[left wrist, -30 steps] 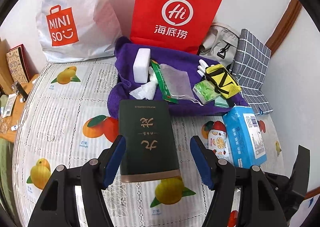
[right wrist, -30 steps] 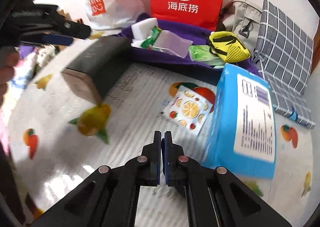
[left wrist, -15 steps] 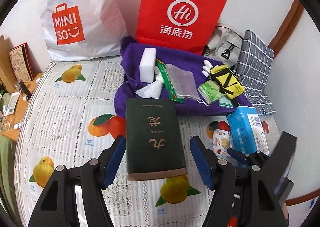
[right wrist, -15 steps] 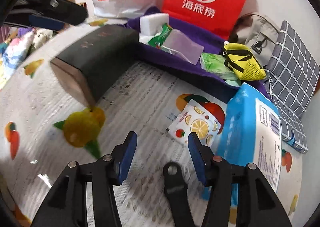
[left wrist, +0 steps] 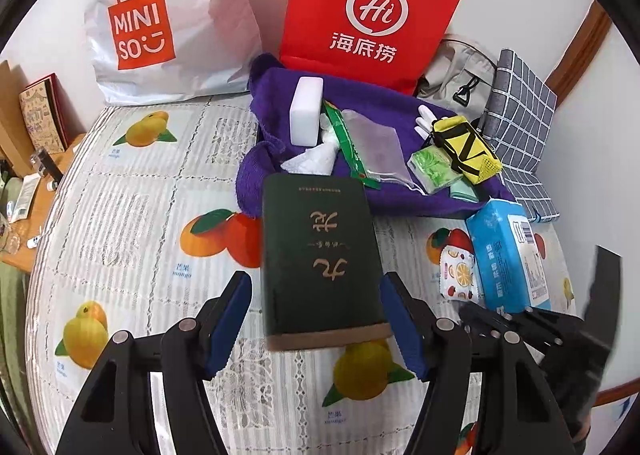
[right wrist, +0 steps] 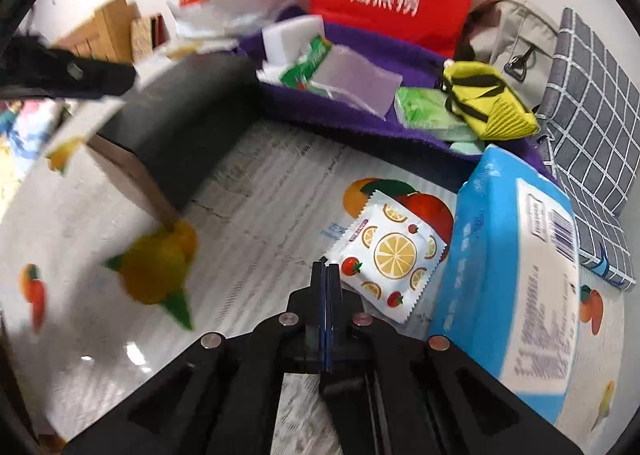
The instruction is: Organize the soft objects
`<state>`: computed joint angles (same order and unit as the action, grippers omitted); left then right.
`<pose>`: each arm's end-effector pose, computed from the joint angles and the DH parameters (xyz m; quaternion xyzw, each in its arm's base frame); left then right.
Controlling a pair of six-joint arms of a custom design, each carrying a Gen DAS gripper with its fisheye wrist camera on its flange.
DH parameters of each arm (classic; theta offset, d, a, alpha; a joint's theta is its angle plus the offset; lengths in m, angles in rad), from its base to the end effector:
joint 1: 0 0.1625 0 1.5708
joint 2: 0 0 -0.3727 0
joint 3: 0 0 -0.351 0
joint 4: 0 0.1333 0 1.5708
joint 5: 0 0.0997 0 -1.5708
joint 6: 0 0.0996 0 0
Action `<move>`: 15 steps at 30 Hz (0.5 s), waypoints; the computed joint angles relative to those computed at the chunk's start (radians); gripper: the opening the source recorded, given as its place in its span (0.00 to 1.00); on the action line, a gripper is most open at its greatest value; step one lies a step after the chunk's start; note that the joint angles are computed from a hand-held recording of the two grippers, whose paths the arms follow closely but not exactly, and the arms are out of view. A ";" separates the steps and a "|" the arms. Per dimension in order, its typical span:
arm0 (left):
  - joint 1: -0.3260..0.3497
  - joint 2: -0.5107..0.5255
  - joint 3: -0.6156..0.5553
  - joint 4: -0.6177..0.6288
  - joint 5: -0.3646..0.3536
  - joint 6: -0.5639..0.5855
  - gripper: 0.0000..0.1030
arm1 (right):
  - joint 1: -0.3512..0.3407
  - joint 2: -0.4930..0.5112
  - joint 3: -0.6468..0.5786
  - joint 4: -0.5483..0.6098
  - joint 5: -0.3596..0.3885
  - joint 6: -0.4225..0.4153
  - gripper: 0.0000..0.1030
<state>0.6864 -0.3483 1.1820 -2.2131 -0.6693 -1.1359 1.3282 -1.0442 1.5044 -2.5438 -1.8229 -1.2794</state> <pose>-0.3861 -0.5896 -0.0498 -0.0711 0.8941 -0.3215 0.3034 -0.0475 -0.6434 0.2937 0.4478 -0.8493 0.0983 0.2616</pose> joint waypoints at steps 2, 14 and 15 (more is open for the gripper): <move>-0.009 -0.003 0.005 0.013 0.003 -0.015 0.63 | -0.010 -0.049 0.013 0.070 0.039 0.016 0.00; -0.041 -0.017 0.037 0.066 0.002 -0.096 0.63 | -0.010 -0.046 0.089 -0.101 0.062 -0.071 0.35; -0.036 -0.019 0.040 0.065 0.002 -0.097 0.63 | -0.006 -0.028 0.084 -0.116 0.046 -0.082 0.35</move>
